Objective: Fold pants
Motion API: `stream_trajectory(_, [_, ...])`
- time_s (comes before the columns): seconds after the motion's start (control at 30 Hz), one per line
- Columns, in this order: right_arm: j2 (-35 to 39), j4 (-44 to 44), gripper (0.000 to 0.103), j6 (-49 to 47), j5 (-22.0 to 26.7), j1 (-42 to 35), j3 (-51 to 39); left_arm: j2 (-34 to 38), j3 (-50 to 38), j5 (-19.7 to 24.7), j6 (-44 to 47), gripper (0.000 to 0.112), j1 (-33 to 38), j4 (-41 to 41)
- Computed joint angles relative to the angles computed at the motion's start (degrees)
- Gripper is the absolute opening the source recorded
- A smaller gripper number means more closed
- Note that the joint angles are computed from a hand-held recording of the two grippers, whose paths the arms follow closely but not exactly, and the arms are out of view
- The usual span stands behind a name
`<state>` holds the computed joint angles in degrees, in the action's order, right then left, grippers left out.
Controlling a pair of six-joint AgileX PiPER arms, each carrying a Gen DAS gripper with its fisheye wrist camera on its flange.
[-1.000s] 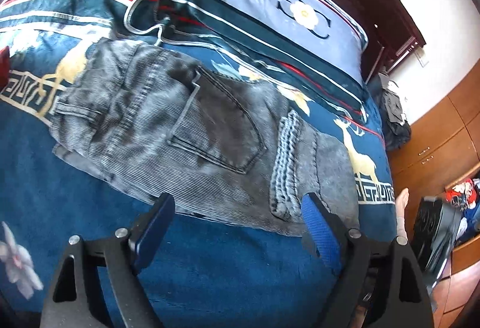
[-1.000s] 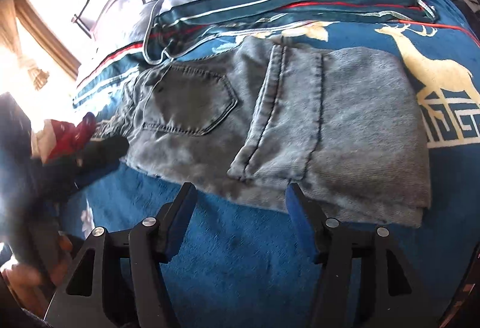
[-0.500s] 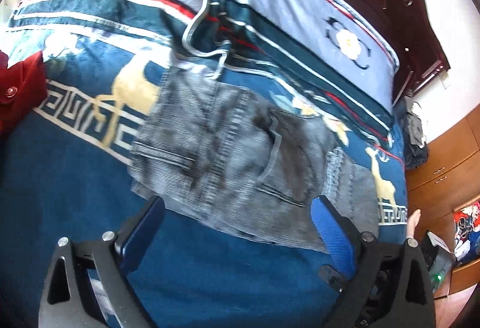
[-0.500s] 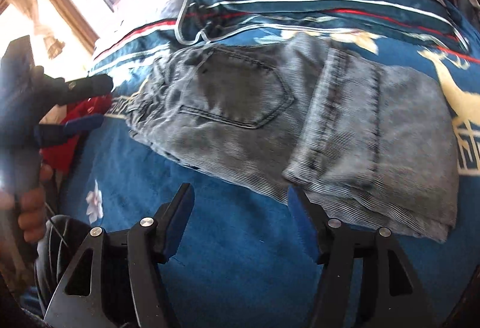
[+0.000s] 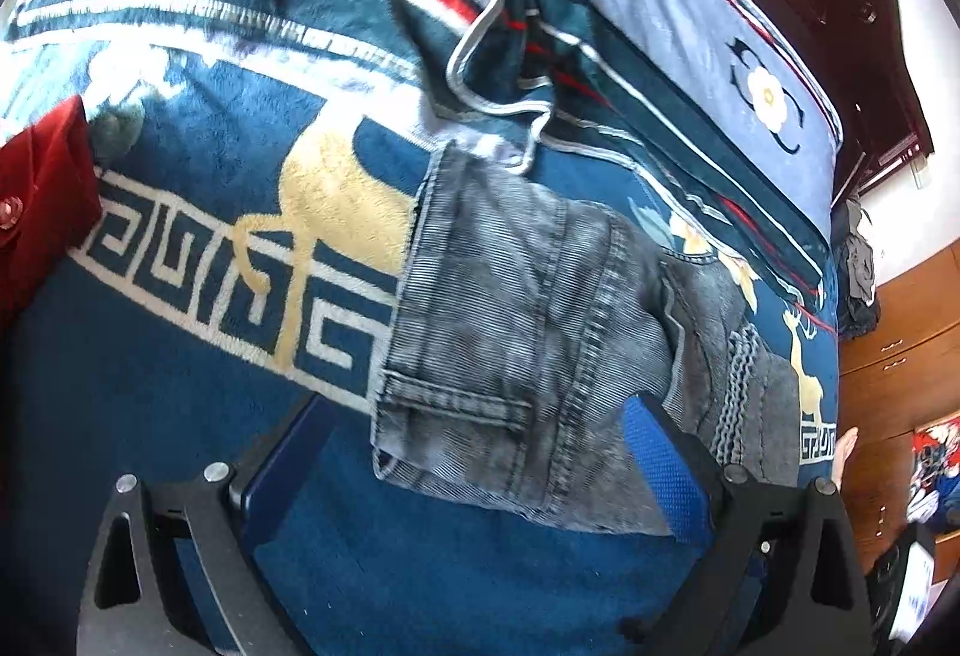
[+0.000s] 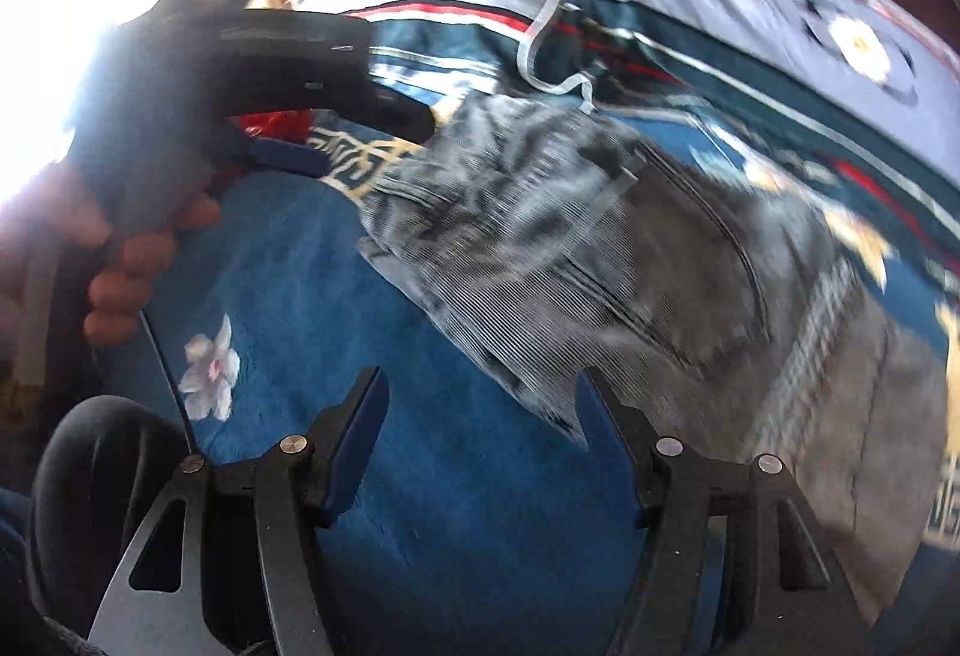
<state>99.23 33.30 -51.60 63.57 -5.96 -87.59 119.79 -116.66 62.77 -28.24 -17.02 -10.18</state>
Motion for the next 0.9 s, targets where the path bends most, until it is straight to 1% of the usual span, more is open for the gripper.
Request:
stream_trajectory(0.17, [-0.62,-3.69,0.063,-4.38,-8.50,6.52,3.25,2.19,-1.30,0.67,3.23,0.099,2.35,-2.92])
stream_trajectory(0.2, [-0.76,-4.71,0.063,-6.22,-11.38,8.27,4.52,2.32,-1.18,0.52,3.85,0.099,2.72,-3.47])
stream_trajectory(0.27, [-0.76,-6.28,0.063,-8.42,-15.10,10.30,6.11,2.49,-0.70,0.04,5.18,0.099,3.64,-4.71])
stream_trajectory(0.3, [-0.72,-7.56,0.063,-9.82,-18.38,11.94,7.54,2.55,-0.49,-0.22,5.70,0.099,4.08,-5.38])
stream_trajectory(0.33, [-0.59,-8.43,0.063,-10.30,-20.03,12.81,8.18,2.55,-0.11,-0.63,6.39,0.099,4.60,-6.26])
stream_trajectory(0.37, [-0.42,-10.24,0.063,-10.58,-22.69,14.19,9.27,2.60,0.11,-0.91,7.05,0.099,5.08,-7.10])
stream_trajectory(0.4, [-0.10,-13.49,0.063,-10.17,-26.59,16.17,10.88,2.74,0.26,-1.13,7.74,0.099,5.66,-8.09])
stream_trajectory(0.43, [0.07,-15.57,0.063,-9.65,-28.71,17.14,11.74,3.04,0.01,-1.09,8.07,0.099,6.07,-8.66])
stream_trajectory(0.47, [0.22,-18.76,0.063,-8.61,-31.86,18.53,13.13,3.30,-0.19,-1.07,8.35,0.099,6.51,-9.16])
stream_trajectory(0.5, [0.46,-21.99,0.063,-7.72,-35.87,20.10,14.71,3.58,-0.43,-1.07,8.66,0.099,6.97,-9.70])
stream_trajectory(0.53, [0.47,-23.18,0.063,-7.42,-37.91,20.79,15.50,3.84,-0.71,-1.03,8.92,0.099,7.34,-10.20])
stream_trajectory(0.57, [0.67,-25.30,0.061,-6.18,-40.14,21.70,16.05,4.14,-1.07,-0.97,9.06,0.099,7.70,-10.66])
stream_trajectory(0.6, [1.29,-28.10,0.048,-3.93,-41.64,22.62,15.77,4.38,-1.33,-0.97,9.08,0.099,8.03,-11.06])
stream_trajectory(0.67, [2.33,-35.94,0.031,2.59,-42.72,24.06,15.04,4.75,-1.81,-1.08,8.83,0.099,8.46,-11.88])
stream_trajectory(0.7, [2.65,-36.91,0.024,3.20,-42.43,24.28,14.37,4.79,-1.79,-1.26,8.83,0.099,8.75,-12.53])
stream_trajectory(0.73, [2.46,-35.58,0.021,2.52,-42.16,23.95,13.94,4.71,-1.55,-1.52,9.02,0.099,8.97,-13.09])
stream_trajectory(0.77, [1.69,-31.97,0.018,1.11,-41.37,22.88,13.29,4.48,-1.04,-1.97,9.35,0.099,9.19,-13.77])
stream_trajectory(0.83, [0.29,-21.85,0.016,-4.39,-38.57,19.95,11.87,4.46,-0.62,-2.39,9.78,0.099,9.49,-15.02])
stream_trajectory(0.87, [0.56,-19.10,0.016,-3.96,-36.18,18.80,9.55,4.71,-0.81,-2.32,9.66,0.099,9.55,-15.41])
stream_trajectory(0.9, [0.88,-15.46,0.015,-3.76,-32.07,16.69,6.56,4.89,-0.78,-2.41,9.53,0.099,9.61,-15.95])
